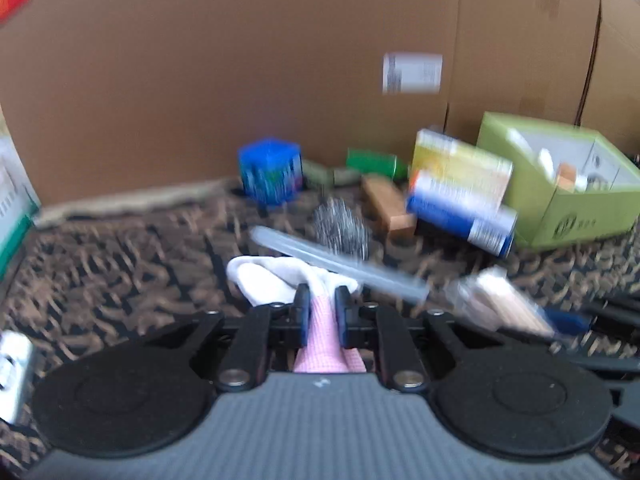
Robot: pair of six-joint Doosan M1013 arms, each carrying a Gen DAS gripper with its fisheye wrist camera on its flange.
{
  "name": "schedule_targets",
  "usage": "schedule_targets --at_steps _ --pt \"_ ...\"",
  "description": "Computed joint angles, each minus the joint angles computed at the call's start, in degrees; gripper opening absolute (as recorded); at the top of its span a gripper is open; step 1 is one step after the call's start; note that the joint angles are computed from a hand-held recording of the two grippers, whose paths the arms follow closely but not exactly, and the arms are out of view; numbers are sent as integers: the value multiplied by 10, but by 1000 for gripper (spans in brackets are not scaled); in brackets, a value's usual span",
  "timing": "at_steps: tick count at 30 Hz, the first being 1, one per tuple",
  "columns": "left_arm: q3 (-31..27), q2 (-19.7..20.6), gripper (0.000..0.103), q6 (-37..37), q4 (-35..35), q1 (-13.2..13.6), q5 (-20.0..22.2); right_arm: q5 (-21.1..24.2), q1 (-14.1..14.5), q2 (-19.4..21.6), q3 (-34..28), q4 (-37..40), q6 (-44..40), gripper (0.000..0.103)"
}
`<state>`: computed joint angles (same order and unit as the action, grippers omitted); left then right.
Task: Organize objects
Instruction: 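Carry the glove and cotton swab bag into the light green box and release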
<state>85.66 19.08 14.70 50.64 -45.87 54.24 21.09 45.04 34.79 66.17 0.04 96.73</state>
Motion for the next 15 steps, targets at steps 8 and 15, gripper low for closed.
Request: schedule_targets --at_steps 8,15 --pt "-35 16 13 64 -17 -2 8 -33 -4 -13 18 9 1 27" --pt "-53 20 13 37 -2 -7 -42 -37 -13 -21 26 7 15 27"
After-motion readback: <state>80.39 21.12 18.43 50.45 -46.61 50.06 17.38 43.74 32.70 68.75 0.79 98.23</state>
